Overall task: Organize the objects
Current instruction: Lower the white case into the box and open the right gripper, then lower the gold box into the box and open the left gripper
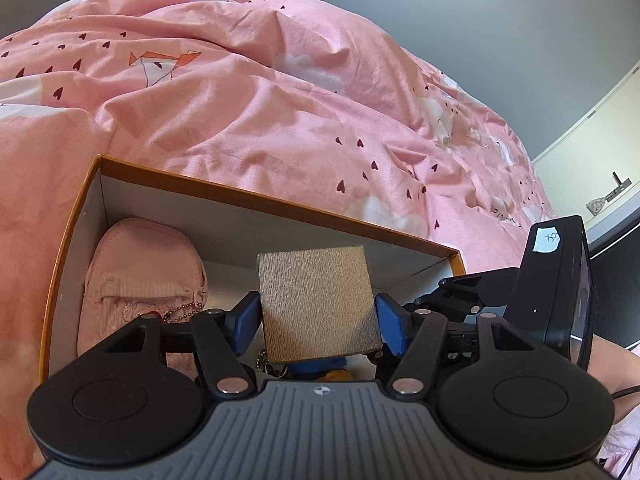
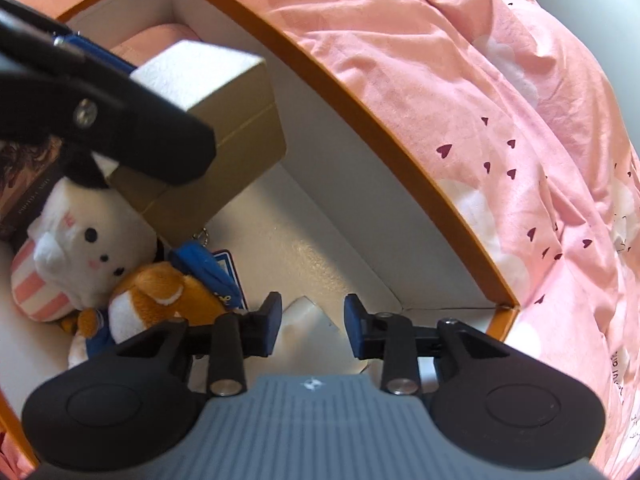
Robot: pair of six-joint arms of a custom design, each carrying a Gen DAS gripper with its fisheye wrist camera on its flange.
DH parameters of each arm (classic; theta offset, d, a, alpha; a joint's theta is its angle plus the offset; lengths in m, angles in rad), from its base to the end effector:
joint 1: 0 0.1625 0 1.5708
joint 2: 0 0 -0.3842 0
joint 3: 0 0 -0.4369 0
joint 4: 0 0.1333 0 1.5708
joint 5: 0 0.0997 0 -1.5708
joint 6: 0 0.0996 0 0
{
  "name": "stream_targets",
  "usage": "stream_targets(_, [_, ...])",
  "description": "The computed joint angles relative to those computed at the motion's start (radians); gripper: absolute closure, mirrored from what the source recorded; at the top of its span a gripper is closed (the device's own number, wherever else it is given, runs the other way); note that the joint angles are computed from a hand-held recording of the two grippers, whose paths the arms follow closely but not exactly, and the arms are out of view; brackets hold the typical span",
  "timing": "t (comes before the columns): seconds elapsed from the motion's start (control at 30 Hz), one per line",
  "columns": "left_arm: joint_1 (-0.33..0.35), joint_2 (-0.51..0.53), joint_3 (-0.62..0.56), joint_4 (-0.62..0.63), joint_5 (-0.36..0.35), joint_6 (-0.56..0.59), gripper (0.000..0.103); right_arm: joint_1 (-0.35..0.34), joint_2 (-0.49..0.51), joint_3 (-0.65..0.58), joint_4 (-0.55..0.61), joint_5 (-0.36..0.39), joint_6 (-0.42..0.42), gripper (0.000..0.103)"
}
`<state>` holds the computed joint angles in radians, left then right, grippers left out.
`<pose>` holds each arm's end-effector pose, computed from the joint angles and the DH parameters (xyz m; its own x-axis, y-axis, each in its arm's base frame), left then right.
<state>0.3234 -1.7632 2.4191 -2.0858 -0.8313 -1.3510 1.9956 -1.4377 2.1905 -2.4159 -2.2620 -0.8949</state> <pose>-0.2787 -0.3048 0.1863 -0.9478 -0.1478 -0.2825 0.0631 0.7816 -0.6206 0.2599 -0.4051 0.1774 -0.1342 -0.8729 0.4690 -0.8233 0.3616 0.4375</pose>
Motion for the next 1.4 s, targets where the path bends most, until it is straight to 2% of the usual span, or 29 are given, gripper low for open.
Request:
stream_targets(0.13, [0.004, 0.006, 0.012, -0.007, 0.007, -0.030, 0.032, -0.023, 0.016, -0.003, 0.010, 0.004, 0.001, 0.066])
stream_targets(0.37, [0.012, 0.021, 0.015, -0.016, -0.008, -0.021, 0.032, -0.015, 0.007, -0.004, 0.050, -0.001, 0.023, 0.066])
stream_targets(0.63, [0.038, 0.081, -0.005, -0.062, -0.031, 0.047, 0.032, -0.011, -0.077, 0.049, -0.030, 0.059, 0.016, 0.065])
stream_targets(0.83, [0.095, 0.146, -0.037, -0.134, -0.081, 0.145, 0.032, -0.013, -0.128, 0.039, 0.006, 0.128, 0.107, 0.060])
stream_targets(1.0, [0.144, 0.176, -0.059, -0.141, -0.118, 0.172, 0.032, -0.022, -0.122, 0.039, -0.015, 0.137, 0.149, 0.060])
stream_targets(1.07, [0.148, 0.176, -0.057, -0.154, -0.115, 0.181, 0.031, -0.027, -0.122, 0.041, -0.021, 0.148, 0.151, 0.059])
stream_targets(1.13, [0.156, 0.174, -0.056, -0.183, -0.127, 0.201, 0.025, -0.031, -0.123, 0.040, -0.017, 0.165, 0.156, 0.056])
stream_targets(1.27, [0.146, 0.163, -0.067, -0.151, -0.113, 0.191, 0.026, -0.035, -0.121, 0.035, -0.011, 0.197, 0.159, 0.051])
stream_targets(1.4, [0.118, 0.114, -0.057, -0.096, -0.077, 0.143, 0.032, -0.058, -0.121, 0.001, 0.067, 0.261, 0.270, 0.051])
